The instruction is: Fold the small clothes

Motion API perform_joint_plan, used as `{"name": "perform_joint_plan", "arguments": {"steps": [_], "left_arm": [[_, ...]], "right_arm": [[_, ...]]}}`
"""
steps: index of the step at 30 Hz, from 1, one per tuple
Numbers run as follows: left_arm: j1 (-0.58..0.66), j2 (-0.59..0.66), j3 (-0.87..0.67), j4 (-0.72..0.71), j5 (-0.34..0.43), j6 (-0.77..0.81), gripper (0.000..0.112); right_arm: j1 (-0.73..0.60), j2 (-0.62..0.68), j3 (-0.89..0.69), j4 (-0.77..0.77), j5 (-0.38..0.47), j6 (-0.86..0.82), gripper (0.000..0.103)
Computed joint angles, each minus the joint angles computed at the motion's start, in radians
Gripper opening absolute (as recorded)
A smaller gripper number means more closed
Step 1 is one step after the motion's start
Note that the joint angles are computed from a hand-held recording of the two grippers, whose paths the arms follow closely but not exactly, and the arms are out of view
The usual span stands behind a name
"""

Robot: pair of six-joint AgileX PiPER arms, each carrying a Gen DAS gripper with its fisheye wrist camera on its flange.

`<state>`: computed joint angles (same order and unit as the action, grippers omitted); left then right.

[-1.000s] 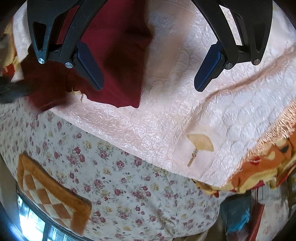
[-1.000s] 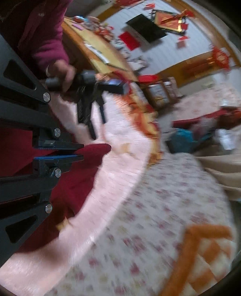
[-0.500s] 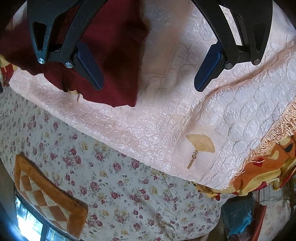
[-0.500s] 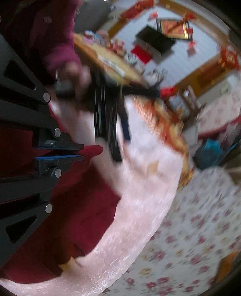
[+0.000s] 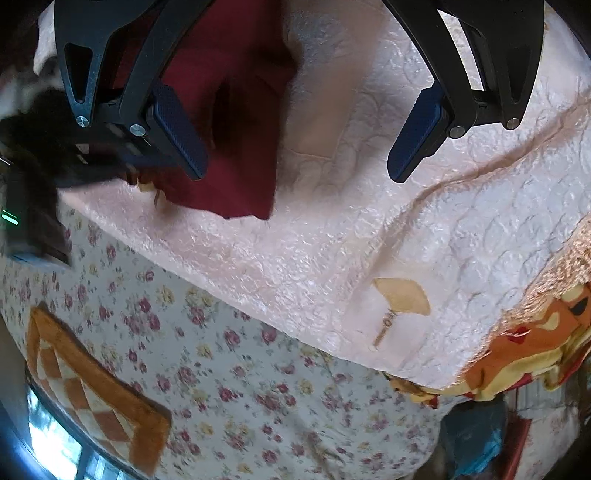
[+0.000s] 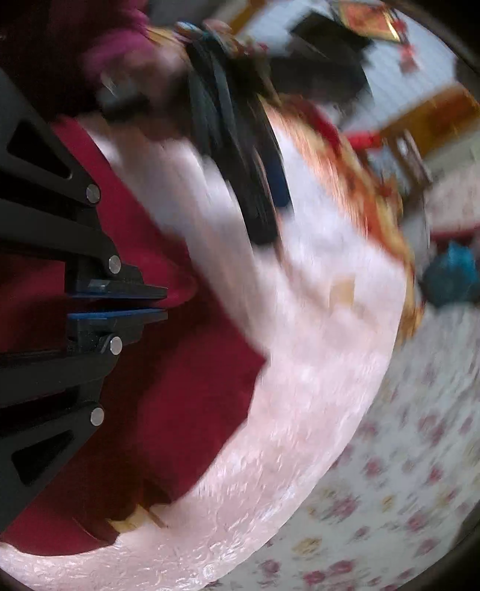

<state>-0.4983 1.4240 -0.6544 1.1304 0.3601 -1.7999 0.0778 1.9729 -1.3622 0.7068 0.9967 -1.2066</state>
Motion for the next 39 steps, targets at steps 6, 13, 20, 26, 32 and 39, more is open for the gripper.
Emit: {"name": "perform_joint_plan", "arguments": {"steps": [6,13,20,26,32,39], "left_arm": [[-0.049,0.109,-0.075,-0.095,0.0,0.145,0.099],[-0.128,0.223,-0.16,-0.172,0.069,0.283,0.099],[-0.174,0.283,-0.201,-0.155,0.044,0.273,0.08],[-0.207,0.304,-0.236,-0.156,0.095,0.301,0.029],[-0.039,0.209,-0.147,-0.356,-0.106,0.44,0.017],[-0.102,0.238,-0.192,-0.31,0.004,0.407,0.017]], "right_arm": [[0.033,0.113,-0.049,-0.036,-0.243,0.094,0.004],[-0.242,-0.108,0.039,0.082,-0.031,-0.051,0.006],[-0.76,-0.303,0.175,0.089,0.092,-0.281,0.061],[-0.915,-0.218,0.24,0.05,0.066,-0.268,0.06],[-0.861,-0.154,0.302,0.055,-0.061,-0.205,0.058],[-0.96,-0.199,0.417,0.009,-0.086,-0.311,0.03]]}}
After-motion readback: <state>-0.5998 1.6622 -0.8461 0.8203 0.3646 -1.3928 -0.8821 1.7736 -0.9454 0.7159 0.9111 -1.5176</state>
